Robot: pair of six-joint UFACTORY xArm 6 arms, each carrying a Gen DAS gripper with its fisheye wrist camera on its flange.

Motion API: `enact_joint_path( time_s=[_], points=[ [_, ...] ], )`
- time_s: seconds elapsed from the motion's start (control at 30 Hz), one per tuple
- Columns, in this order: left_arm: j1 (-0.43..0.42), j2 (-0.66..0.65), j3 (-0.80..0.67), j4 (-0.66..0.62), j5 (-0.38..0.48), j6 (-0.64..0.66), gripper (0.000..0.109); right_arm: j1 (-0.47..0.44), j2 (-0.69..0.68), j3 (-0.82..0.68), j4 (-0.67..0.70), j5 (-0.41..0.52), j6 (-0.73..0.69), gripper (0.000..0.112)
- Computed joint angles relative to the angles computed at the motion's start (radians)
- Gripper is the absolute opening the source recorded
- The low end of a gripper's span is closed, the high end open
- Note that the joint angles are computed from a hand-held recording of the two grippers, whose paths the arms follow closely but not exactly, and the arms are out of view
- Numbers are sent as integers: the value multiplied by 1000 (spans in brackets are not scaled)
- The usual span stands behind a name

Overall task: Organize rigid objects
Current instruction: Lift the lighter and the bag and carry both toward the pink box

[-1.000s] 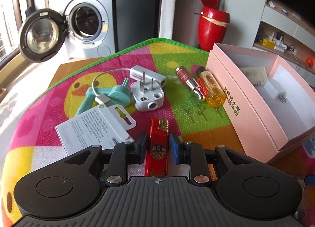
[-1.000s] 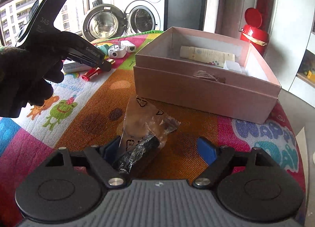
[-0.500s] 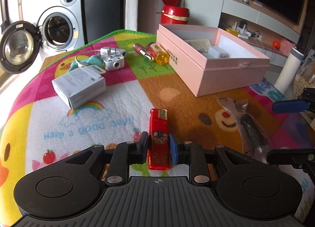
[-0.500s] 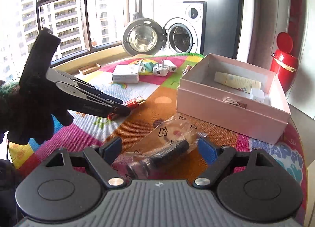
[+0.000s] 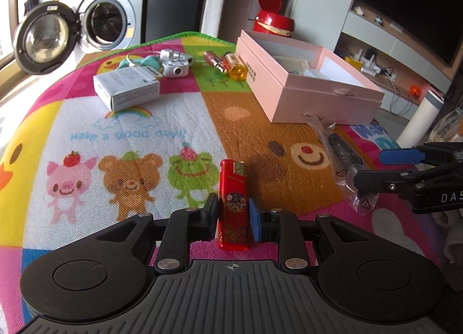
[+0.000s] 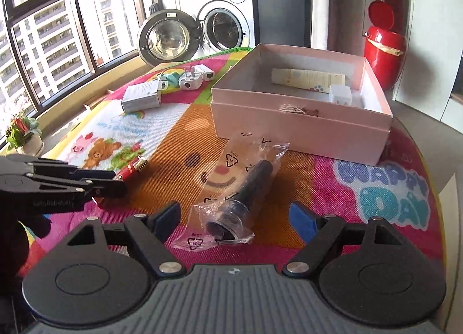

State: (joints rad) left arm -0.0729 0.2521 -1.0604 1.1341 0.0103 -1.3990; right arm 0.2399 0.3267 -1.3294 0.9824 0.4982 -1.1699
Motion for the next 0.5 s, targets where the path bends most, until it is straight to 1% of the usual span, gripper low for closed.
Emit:
enact_joint_path(
  time_s=[0.07, 0.13, 0.17, 0.2, 0.23, 0.27, 0.3, 0.33, 0.37, 0.4, 0.43, 0.47, 0.5],
  points=[
    [9, 1, 3, 3, -19, -9, 26, 16, 38, -38, -27, -31, 67, 75],
    [20, 3, 6, 16, -45, 2, 26, 26, 79, -83, -75, -33, 131, 67],
    [25, 5, 4, 37, -55, 0, 26, 28, 103, -112, -120, -23, 180, 55],
    [30, 6, 3, 57, -64, -12, 26, 32, 126, -137, -180, -14, 240, 46],
    [32, 5, 6, 54, -71, -16, 26, 35, 126, -140, -202, -18, 259, 43],
    [33, 3, 11, 41, -77, -8, 26, 29, 127, -154, -229, 20, 276, 32],
    [34, 2, 14, 32, -80, -1, 26, 12, 135, -188, -237, 100, 299, 23],
    [34, 1, 17, 18, -82, 12, 26, -12, 147, -230, -224, 200, 322, 20],
    [33, 0, 18, 15, -82, 14, 26, -31, 156, -261, -210, 273, 344, 19],
    [31, -2, 18, 18, -81, 11, 26, -45, 157, -275, -194, 315, 358, 18],
    [30, -3, 20, 17, -81, 14, 26, -54, 144, -267, -176, 326, 362, 14],
    [27, -5, 27, -3, -86, 38, 26, -58, 133, -256, -168, 324, 359, 3],
    [22, -9, 40, -58, -94, 98, 26, -62, 112, -235, -156, 317, 352, 3]
  ],
)
